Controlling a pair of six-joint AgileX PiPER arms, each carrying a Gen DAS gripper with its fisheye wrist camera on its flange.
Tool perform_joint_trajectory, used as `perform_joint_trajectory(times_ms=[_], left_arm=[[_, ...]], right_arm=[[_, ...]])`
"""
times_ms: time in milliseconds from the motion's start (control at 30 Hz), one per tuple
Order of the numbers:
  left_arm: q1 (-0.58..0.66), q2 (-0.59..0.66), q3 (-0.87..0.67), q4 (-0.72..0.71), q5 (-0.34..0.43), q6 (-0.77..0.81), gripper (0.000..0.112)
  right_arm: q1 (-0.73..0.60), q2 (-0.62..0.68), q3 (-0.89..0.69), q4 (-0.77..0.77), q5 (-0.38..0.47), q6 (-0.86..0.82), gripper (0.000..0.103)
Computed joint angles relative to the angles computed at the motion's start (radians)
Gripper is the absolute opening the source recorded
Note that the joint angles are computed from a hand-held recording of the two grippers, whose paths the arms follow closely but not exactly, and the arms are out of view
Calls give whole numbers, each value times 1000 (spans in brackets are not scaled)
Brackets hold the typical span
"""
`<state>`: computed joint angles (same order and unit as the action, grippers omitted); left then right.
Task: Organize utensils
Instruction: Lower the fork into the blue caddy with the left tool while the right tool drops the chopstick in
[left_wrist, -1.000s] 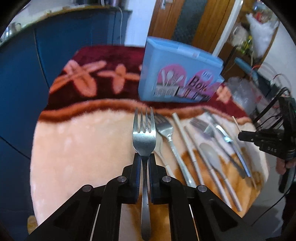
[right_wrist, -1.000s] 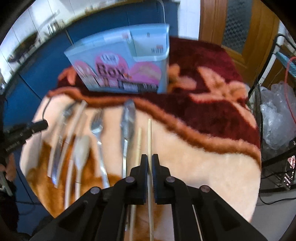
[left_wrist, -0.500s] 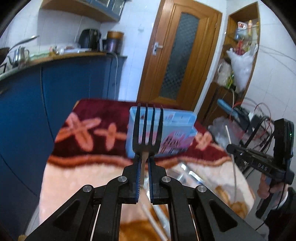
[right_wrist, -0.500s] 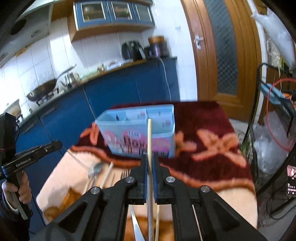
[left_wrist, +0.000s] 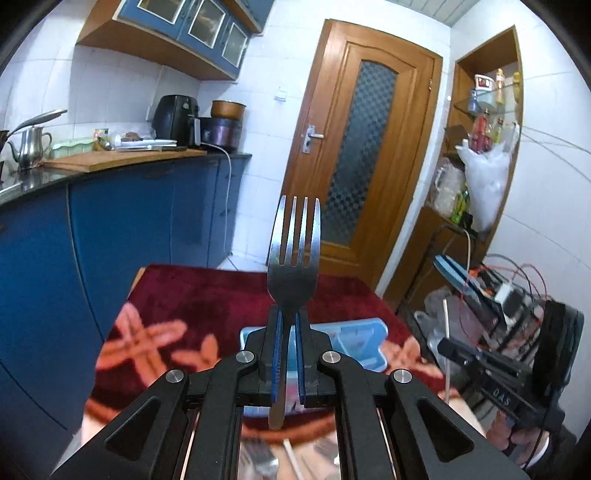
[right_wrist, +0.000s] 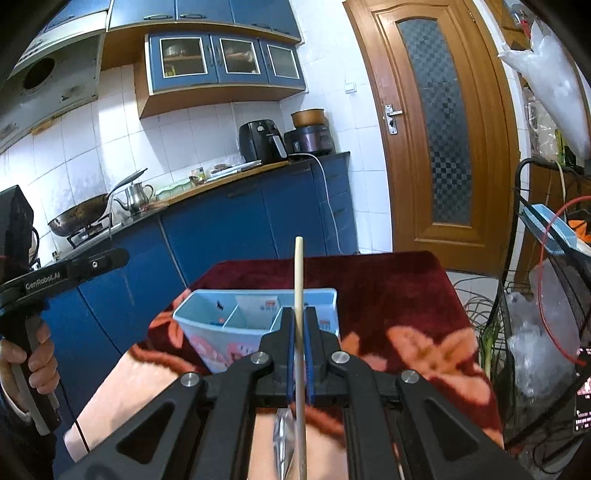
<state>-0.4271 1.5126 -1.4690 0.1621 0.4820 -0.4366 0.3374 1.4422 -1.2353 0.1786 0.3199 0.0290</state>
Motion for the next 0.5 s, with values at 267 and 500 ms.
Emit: perform_joint_trajectory(times_ms=[267,500], left_arm=[[3,116,-160,88,-17,-100,6],[9,205,-194,166,-44,-196,6]], right_arm=[[-43,84,-124,126,-4,-153,7],[-66,187,-264,321,-9,-340,7]])
